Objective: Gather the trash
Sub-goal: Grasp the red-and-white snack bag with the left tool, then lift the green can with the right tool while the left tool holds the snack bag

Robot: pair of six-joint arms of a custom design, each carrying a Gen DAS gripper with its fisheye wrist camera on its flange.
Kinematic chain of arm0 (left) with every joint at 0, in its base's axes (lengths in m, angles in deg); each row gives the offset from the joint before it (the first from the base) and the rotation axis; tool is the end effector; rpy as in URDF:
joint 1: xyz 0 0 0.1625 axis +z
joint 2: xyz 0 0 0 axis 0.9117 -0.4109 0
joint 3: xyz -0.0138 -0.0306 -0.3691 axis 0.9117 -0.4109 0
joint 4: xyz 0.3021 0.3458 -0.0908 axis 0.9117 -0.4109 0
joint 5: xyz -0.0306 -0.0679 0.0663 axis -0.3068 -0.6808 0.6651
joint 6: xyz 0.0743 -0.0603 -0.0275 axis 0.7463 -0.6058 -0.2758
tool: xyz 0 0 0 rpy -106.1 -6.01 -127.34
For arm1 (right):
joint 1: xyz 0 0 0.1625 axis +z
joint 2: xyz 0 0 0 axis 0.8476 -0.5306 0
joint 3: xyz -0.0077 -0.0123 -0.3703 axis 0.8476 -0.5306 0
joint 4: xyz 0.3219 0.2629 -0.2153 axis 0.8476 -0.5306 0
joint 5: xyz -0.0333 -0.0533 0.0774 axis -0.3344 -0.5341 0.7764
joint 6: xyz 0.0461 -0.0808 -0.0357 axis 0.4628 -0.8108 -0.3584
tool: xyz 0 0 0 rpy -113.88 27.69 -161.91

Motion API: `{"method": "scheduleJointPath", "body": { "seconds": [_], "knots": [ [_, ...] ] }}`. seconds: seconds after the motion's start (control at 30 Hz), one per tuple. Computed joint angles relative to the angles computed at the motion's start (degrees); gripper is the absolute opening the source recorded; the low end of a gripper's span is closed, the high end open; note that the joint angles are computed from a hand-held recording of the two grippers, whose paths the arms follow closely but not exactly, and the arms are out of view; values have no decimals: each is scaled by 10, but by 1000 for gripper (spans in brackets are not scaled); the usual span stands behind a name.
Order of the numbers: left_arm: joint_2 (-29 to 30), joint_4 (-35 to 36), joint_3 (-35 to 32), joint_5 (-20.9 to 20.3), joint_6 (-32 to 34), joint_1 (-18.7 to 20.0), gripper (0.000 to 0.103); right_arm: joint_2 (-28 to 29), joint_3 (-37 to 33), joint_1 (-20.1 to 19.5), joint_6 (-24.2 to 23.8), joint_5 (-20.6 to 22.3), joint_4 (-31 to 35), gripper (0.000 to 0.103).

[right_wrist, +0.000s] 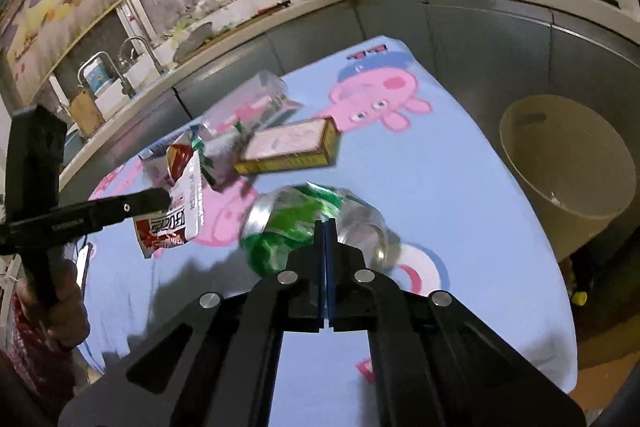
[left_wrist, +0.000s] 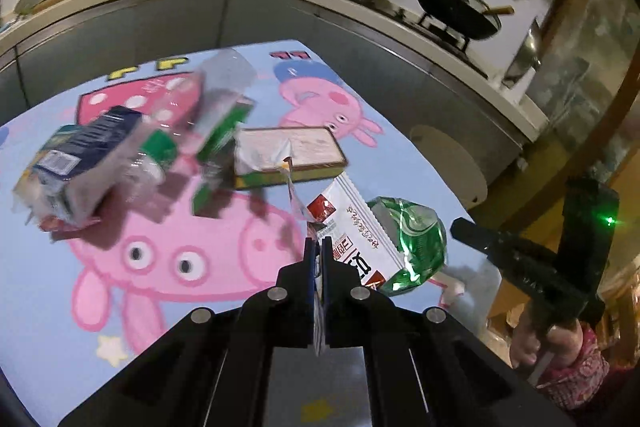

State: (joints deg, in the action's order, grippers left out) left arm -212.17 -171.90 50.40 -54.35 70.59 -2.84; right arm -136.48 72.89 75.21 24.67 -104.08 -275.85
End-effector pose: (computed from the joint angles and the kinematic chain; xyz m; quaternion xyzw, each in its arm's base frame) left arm -0.0160 -0.3766 0.3391 0.3632 0.9143 -0.1417 0.1098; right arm 0.3036 -0.2382 -0.0136 0.0644 -0.8833 0.4133 0.2115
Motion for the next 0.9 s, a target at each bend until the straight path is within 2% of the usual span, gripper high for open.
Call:
{"method": "scheduleJointPath", "body": {
  "seconds": [0.07,0.1,0.17,0.2,0.27,0.3,0.37,0.4,0.5,0.53,0.6,0.7,0.73,0.77,0.8,0.9],
  "knots": [
    [3,6,5,4,-7,-8,3,-5,11,-6,12,5,-2,5],
    [4,8,8,5,-9,-11,3,-11,18,-9,13,12,-7,13],
    [0,11,11,9,-8,-14,3,-17,22,-13,12,14,-13,61],
    [-1,12,13,11,-9,-15,3,-22,26,-20,1,18,-27,66],
    [-2,14,13,12,-11,-13,3,-35,34,-42,-17,51,-42,66],
    [-2,16,12,12,-12,-11,3,-46,40,-64,-26,81,-48,66],
    [-3,17,13,13,-15,-10,3,-63,50,-111,-43,151,-56,67],
    [-3,19,13,15,-17,-8,3,-76,56,-146,-50,206,-44,68],
    [-7,23,17,20,-23,-10,3,-94,66,-221,-51,324,-11,70],
    [-9,25,17,21,-23,-11,3,-90,66,-230,-52,342,-12,70],
    [-9,28,17,23,-22,-11,3,-75,59,-225,-59,339,-13,72],
    [-6,29,18,25,-26,-12,3,-54,45,-200,-82,305,-11,72],
    [-5,30,19,27,-27,-12,3,-50,40,-193,-85,296,-5,70],
    [-5,30,20,30,-29,-14,3,-44,36,-183,-85,284,0,58],
    [-5,31,21,32,-29,-15,3,-42,28,-169,-87,258,25,54],
    [-7,33,20,35,-34,-15,3,-37,20,-143,-89,216,44,51]
  ]
}}
